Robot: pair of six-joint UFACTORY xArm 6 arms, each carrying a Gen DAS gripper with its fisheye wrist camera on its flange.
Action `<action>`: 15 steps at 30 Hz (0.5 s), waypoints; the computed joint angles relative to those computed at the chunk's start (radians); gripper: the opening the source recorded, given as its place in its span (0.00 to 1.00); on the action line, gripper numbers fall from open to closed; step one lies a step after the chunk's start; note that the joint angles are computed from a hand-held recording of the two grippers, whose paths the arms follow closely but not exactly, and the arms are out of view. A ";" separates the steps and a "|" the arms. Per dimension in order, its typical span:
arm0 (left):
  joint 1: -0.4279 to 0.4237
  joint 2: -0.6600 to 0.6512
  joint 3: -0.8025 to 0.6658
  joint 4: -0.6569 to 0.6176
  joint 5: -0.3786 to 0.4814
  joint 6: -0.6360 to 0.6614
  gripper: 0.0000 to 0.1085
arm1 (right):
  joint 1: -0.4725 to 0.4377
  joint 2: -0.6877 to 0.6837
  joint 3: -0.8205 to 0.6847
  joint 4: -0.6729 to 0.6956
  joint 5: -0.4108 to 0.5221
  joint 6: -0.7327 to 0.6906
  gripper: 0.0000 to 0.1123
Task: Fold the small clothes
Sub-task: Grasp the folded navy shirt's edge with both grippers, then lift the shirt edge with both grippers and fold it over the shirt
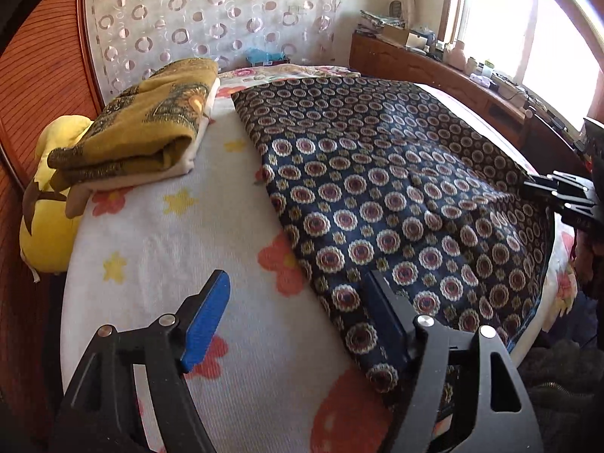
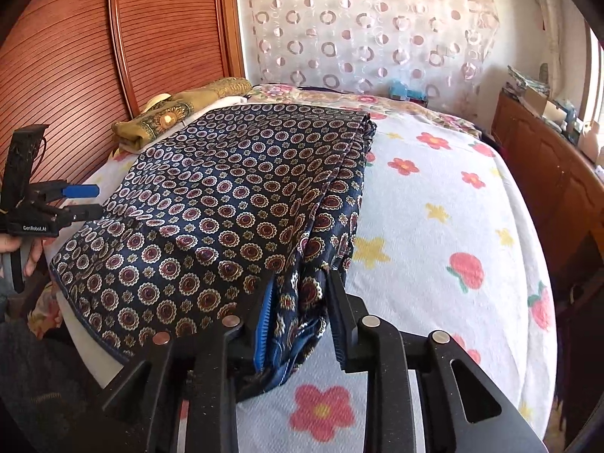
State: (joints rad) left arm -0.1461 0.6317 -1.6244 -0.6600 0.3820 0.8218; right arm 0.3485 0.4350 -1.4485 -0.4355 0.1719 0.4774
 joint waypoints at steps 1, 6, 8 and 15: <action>0.000 -0.008 0.014 -0.008 -0.001 0.005 0.68 | 0.000 -0.008 0.004 -0.040 0.004 0.035 0.33; 0.000 -0.066 0.097 -0.128 0.015 0.104 0.68 | 0.004 -0.049 0.032 -0.128 -0.015 0.112 0.44; -0.004 -0.091 0.137 -0.160 0.005 0.138 0.68 | 0.012 -0.063 0.036 -0.162 -0.013 0.139 0.45; -0.012 -0.189 0.270 -0.322 0.024 0.314 0.56 | 0.068 -0.058 0.032 -0.128 -0.021 0.079 0.48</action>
